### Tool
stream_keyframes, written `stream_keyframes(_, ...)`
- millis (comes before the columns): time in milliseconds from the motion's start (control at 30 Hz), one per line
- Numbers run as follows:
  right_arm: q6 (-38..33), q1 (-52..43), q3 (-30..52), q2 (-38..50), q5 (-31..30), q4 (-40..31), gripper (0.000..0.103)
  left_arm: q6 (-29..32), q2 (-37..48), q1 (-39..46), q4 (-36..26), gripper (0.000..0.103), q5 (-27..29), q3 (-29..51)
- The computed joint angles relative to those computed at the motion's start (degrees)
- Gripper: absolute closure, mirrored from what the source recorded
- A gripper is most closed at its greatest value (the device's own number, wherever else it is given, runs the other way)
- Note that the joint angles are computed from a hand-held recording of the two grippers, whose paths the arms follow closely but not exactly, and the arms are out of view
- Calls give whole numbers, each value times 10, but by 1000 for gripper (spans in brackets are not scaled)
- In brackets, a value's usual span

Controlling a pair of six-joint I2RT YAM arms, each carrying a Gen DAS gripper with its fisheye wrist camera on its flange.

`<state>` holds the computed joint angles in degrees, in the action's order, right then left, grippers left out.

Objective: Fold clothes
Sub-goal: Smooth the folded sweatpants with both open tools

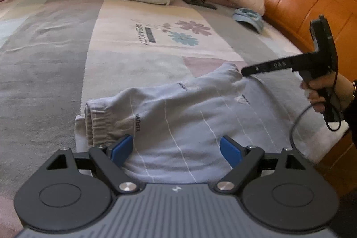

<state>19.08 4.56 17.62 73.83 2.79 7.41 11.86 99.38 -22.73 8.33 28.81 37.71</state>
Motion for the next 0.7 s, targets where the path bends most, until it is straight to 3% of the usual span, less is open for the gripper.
stream_keyframes(67,14,33,17,-23,34,-33,80,14,9,11,-5,17,22,7)
stream_keyframes(133,15,51,43,-16,30,-50,77,27,17,20,-7,17,40,11)
stream_keyframes(200,10,64,86,35,46,-69,64,34,22,28,-10,16,57,15)
stream_keyframes(300,6,57,143,116,39,-93,61,45,29,44,-20,16,85,20)
stream_keyframes(333,2,49,149,130,25,-93,63,50,32,49,-24,16,94,23)
stream_keyframes(433,-19,37,158,137,0,-98,95,62,44,61,-35,16,119,33)
stream_keyframes(600,8,67,181,128,113,-121,92,63,56,74,-35,16,146,40)
stream_keyframes(700,27,77,168,69,98,-145,88,61,64,85,-36,16,167,42)
